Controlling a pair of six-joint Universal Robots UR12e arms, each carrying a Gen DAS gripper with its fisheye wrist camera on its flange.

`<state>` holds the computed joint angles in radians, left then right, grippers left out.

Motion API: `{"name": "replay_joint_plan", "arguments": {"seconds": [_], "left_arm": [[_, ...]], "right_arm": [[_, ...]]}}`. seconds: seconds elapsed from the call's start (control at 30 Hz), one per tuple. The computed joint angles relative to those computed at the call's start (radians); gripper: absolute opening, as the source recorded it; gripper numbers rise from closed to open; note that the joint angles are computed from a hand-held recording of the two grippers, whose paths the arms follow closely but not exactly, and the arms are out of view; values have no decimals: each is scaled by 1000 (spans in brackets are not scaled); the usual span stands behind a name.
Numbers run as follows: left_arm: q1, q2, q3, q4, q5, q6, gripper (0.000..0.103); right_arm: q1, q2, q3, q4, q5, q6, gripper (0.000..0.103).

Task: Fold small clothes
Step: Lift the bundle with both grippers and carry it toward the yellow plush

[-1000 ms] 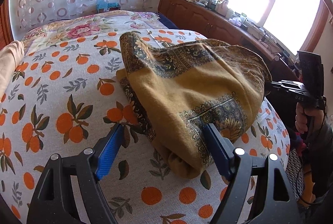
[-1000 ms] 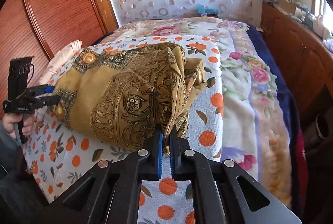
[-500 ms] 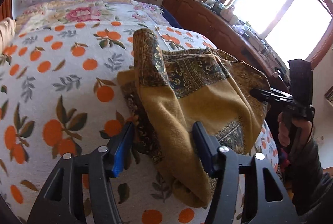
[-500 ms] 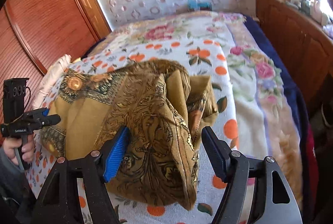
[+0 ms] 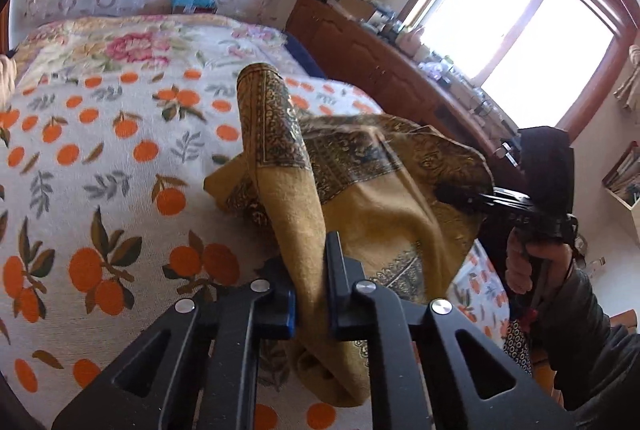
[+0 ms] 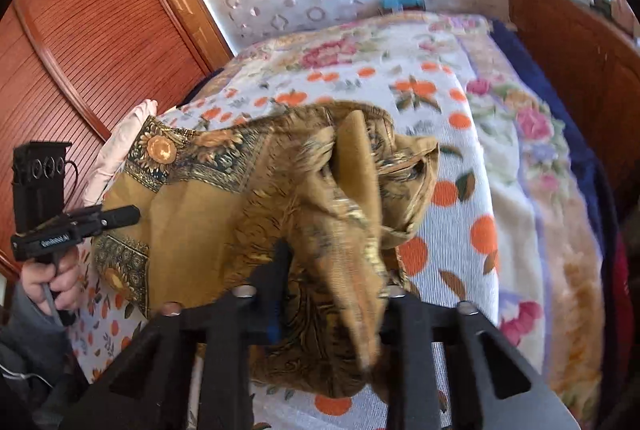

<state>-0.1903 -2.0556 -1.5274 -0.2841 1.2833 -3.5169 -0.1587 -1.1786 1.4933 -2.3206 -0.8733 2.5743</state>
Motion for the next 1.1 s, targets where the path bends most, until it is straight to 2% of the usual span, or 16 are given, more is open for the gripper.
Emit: {"name": "replay_joint_plan", "arguments": {"seconds": [0.1, 0.17, 0.27, 0.37, 0.53, 0.67, 0.8, 0.97, 1.1], "left_arm": [[-1, 37, -35, 55, 30, 14, 11], [4, 68, -66, 95, 61, 14, 11], [18, 117, -119, 148, 108, 10, 11], [37, 172, -174, 183, 188, 10, 11], [91, 258, -272, 225, 310, -24, 11], [128, 305, -341, 241, 407, -51, 11], [162, 334, -410, 260, 452, -97, 11], [188, 329, -453, 254, 458, -153, 11], [202, 292, -444, 218, 422, -188, 11]], "right_arm": [[-1, -13, 18, -64, 43, 4, 19], [9, -27, 31, -119, 59, -5, 19], [30, -36, 21, -155, 107, -35, 18], [70, -23, -21, -164, 152, -68, 18], [173, 36, -138, -130, 181, -126, 18], [250, 101, -247, -93, 176, -160, 18], [331, 190, -380, -40, 148, -198, 17], [387, 285, -516, 48, 102, -266, 16], [424, 381, -662, 126, 16, -286, 18]]}}
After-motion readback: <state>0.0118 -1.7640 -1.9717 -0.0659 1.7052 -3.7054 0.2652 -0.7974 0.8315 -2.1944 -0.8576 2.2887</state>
